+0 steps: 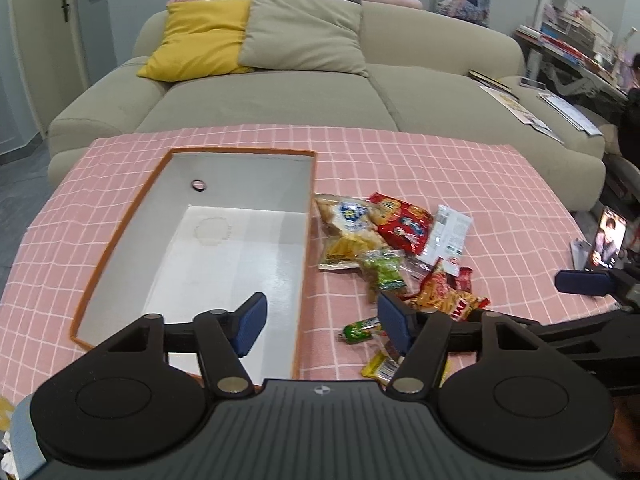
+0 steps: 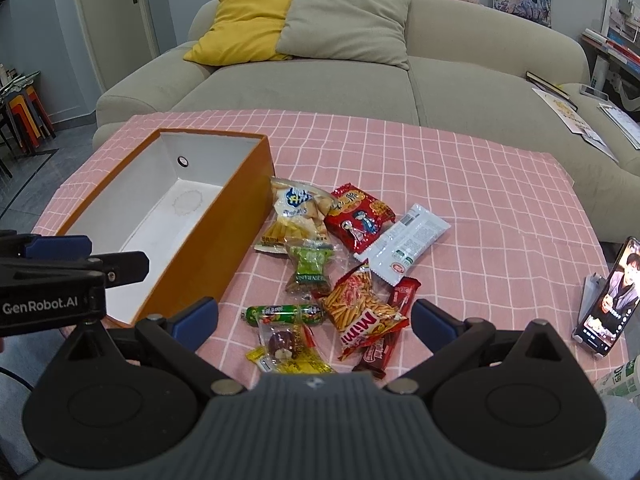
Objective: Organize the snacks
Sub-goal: 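Grasp the red Mimi snack bag with the right tool while the left grasps the red candy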
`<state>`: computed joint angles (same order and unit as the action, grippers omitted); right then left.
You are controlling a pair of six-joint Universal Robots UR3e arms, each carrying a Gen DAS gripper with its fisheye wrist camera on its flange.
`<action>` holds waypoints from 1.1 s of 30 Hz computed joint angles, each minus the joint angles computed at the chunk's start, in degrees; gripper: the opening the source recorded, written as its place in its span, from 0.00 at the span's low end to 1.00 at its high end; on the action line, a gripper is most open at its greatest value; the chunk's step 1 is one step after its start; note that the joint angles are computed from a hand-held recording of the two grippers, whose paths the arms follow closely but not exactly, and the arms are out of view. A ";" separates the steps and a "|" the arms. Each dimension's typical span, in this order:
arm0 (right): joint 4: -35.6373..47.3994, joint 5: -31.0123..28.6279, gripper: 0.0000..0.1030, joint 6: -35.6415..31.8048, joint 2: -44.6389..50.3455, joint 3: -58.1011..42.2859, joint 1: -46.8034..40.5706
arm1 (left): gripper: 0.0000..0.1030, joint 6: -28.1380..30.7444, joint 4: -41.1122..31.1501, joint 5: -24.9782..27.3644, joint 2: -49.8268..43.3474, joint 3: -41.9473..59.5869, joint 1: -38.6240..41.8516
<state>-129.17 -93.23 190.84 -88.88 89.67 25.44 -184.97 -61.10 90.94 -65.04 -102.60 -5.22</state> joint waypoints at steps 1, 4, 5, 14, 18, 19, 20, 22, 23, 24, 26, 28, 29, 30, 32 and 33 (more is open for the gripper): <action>-0.10 0.07 0.96 -0.07 -0.03 0.48 -0.40 | 0.67 0.00 0.05 -0.34 -0.51 0.15 -0.20; -1.23 0.83 0.96 -0.71 -0.33 2.75 -2.21 | 0.61 -0.23 0.71 -0.89 -2.47 0.56 -1.37; -1.74 1.07 0.96 -1.00 -0.36 3.55 -2.82 | 0.61 0.18 0.88 -1.29 -3.36 0.79 -1.79; -9.28 4.95 0.76 -7.52 -1.86 14.44 -10.98 | 0.61 3.80 3.63 -4.65 -12.06 1.61 -6.36; -12.38 7.69 0.71 -12.46 -1.68 19.37 -14.67 | 0.63 5.77 4.41 -6.81 -15.82 1.48 -7.76; -14.15 8.27 0.67 -13.83 -1.52 20.72 -15.15 | 0.64 5.84 4.65 -7.16 -16.79 1.43 -7.99; -15.56 8.96 0.66 -15.10 -1.04 21.61 -15.48 | 0.64 5.28 4.82 -7.16 -17.79 1.50 -8.21; -17.73 11.95 0.65 -17.17 0.16 22.60 -16.66 | 0.64 4.34 6.18 -8.19 -18.81 0.44 -7.60; -18.72 13.64 0.63 -17.87 0.99 22.78 -17.11 | 0.64 4.23 6.75 -8.69 -19.29 -0.02 -7.32; -19.61 15.11 0.63 -18.79 2.12 22.60 -17.54 | 0.63 4.04 6.86 -8.52 -20.02 0.00 -7.43; -22.45 15.21 0.61 -20.44 4.82 21.80 -16.94 | 0.62 3.02 8.52 -7.38 -21.50 -0.51 -7.75; -25.51 14.79 0.61 -22.90 7.23 21.23 -16.44 | 0.62 1.47 9.28 -7.21 -22.25 -0.93 -7.32; -26.70 15.11 0.60 -24.05 8.18 21.01 -16.57 | 0.62 0.67 9.75 -7.71 -22.48 -1.31 -6.85; -27.63 15.85 0.60 -25.15 8.98 20.85 -16.97 | 0.62 -0.21 10.05 -8.66 -22.60 -1.81 -6.06; -27.82 17.95 0.60 -26.62 10.24 20.10 -17.98 | 0.62 -2.07 10.44 -10.38 -23.01 -2.60 -4.70; -27.86 19.22 0.60 -26.94 10.93 19.76 -18.58 | 0.62 -3.10 10.95 -10.91 -23.22 -3.05 -4.20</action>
